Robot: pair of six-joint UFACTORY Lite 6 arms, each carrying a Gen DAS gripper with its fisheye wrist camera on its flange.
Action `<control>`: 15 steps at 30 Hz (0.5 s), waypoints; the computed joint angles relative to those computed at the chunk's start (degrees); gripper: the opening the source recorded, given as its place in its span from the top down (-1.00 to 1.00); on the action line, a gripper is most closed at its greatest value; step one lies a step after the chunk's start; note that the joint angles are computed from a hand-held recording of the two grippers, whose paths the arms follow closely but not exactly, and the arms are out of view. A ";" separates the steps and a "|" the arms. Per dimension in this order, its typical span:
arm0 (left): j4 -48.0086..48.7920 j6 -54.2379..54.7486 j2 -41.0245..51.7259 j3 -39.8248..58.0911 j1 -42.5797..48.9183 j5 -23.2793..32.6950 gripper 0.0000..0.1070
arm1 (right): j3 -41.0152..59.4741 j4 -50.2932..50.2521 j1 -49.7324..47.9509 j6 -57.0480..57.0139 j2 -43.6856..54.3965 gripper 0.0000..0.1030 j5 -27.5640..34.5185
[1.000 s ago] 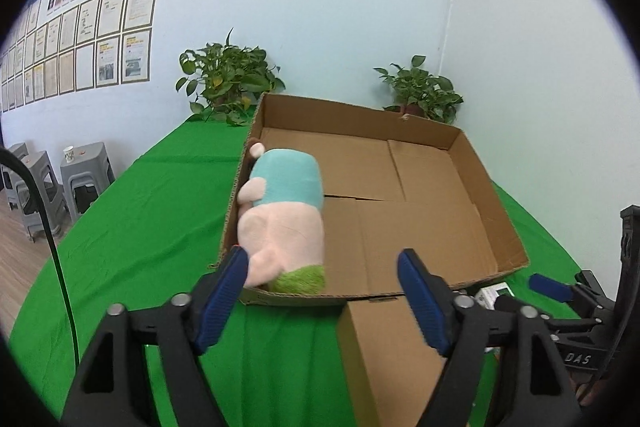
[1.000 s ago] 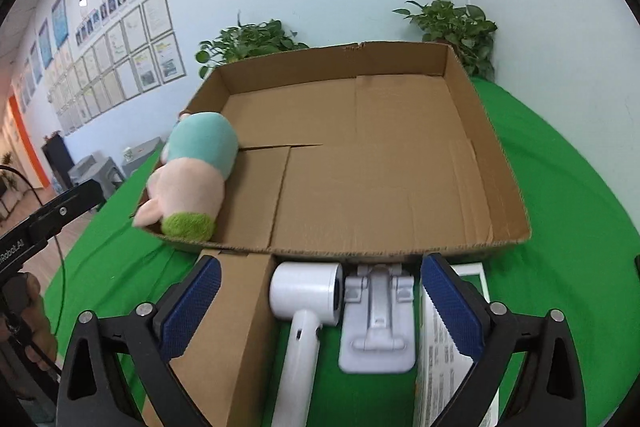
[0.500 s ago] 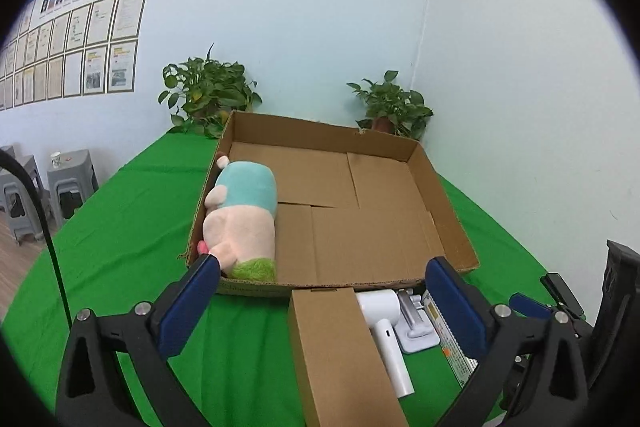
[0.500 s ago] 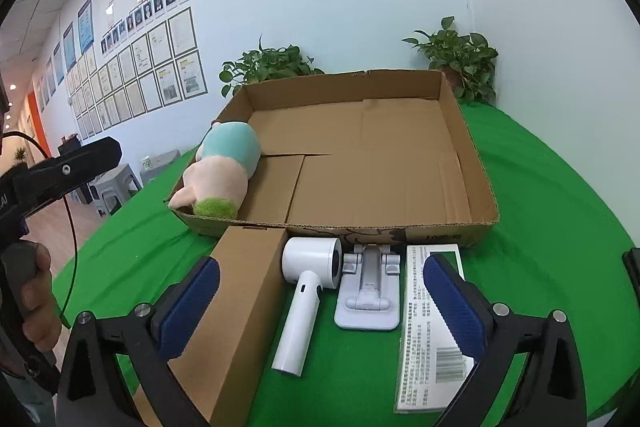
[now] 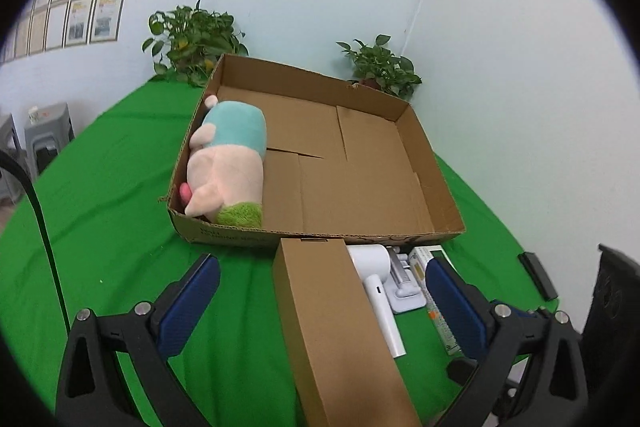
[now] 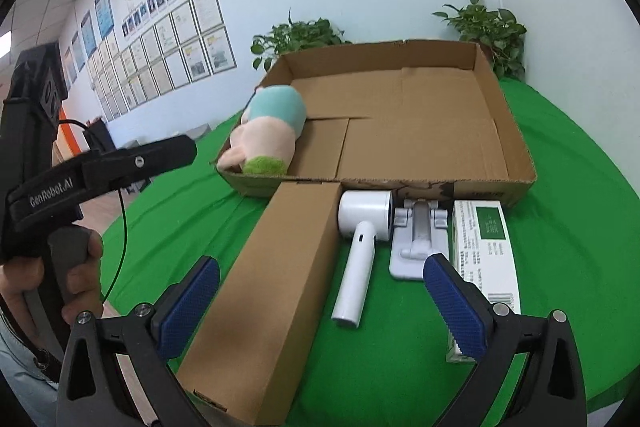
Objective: Organize objects
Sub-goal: 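Move the right gripper to the long brown cardboard box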
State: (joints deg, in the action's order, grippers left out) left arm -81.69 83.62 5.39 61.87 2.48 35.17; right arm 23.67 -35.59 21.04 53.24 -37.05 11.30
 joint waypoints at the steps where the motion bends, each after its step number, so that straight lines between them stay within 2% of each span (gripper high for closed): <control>1: -0.39 0.37 0.23 0.06 0.41 0.49 -0.91 | 0.27 -2.06 0.71 2.33 0.74 -0.99 0.44; 5: -3.14 4.27 0.15 -0.93 1.10 0.10 -0.91 | 0.53 -17.25 3.12 18.43 4.31 -0.99 0.36; 10: 1.29 1.59 5.34 1.67 1.12 2.45 -0.91 | 0.53 -32.12 4.51 34.27 10.72 -0.99 -2.99; 13: 5.81 -2.03 11.36 4.66 1.22 6.53 -0.91 | 1.39 -35.09 5.74 38.14 15.30 -0.99 -5.94; 15: 7.75 -4.12 14.76 6.45 1.53 9.37 -0.89 | 2.34 -41.59 7.56 44.97 18.01 -0.99 -6.00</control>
